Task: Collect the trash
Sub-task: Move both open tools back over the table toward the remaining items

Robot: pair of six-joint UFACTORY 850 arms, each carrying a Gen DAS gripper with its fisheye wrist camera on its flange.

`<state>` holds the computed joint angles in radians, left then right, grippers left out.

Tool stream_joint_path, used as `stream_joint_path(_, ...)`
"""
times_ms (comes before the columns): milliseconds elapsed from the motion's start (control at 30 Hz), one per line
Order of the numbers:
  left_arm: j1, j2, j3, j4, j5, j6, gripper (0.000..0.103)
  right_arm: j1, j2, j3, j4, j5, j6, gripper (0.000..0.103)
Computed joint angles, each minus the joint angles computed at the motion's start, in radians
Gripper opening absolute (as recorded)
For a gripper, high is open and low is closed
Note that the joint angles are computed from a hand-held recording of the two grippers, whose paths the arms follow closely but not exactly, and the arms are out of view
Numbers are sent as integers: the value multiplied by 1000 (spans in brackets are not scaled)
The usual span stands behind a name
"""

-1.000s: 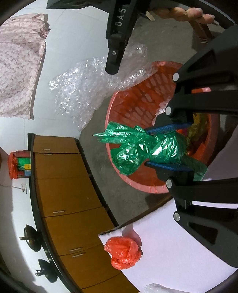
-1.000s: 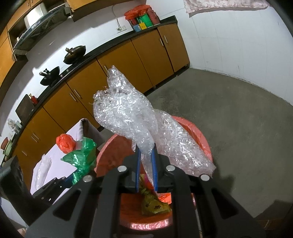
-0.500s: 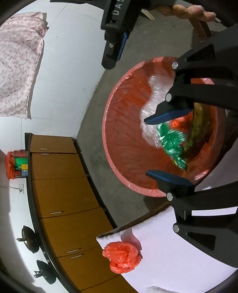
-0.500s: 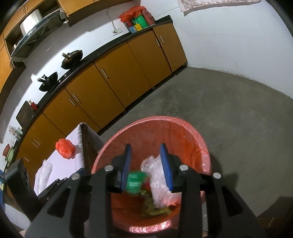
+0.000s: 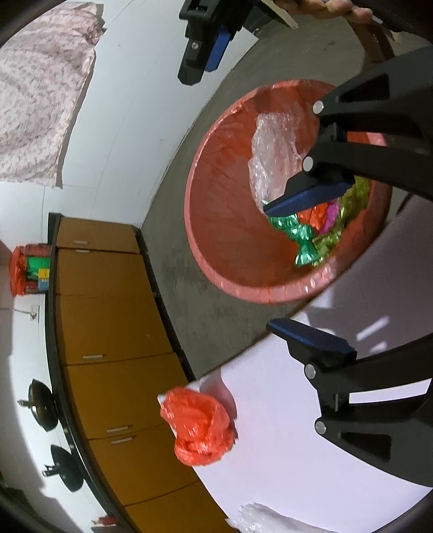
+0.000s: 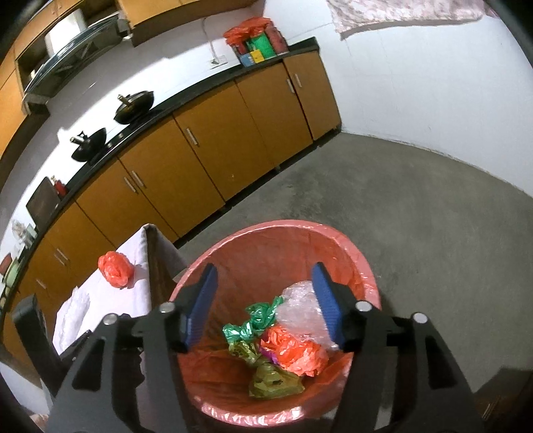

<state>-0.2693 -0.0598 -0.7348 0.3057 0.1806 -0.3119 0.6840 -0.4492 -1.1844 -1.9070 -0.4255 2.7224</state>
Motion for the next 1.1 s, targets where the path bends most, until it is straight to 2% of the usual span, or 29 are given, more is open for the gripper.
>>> stream_joint_path(100, 18, 13, 13, -31, 2, 28, 67, 12, -5, -14, -3, 1, -37, 65)
stream_joint_path(267, 80, 58, 55, -17, 10, 13, 74, 32, -24, -53, -1, 21, -115, 77)
stream_joint_path(367, 128, 84, 82, -75, 11, 88, 77, 42, -47, -92, 21, 48, -178, 79)
stream_joint_path(500, 209, 107, 114, -259, 13, 299, 78, 62, -93, -165, 72, 84, -277, 82)
stream_joint_path(600, 289, 119, 128, -360, 12, 400, 80, 76, -137, -231, 122, 121, -358, 82)
stream_joint_path(800, 432, 118, 135, -617, 35, 640, 90, 112, -247, -400, 410, 163, -725, 82)
stream_joint_path(933, 481, 100, 120, -893, 94, 896, 96, 132, -304, -486, 597, 172, -938, 82)
stream_joint_path(1100, 537, 46, 71, -994, 131, 998, 100, 140, -369, -596, 734, 163, -1084, 82)
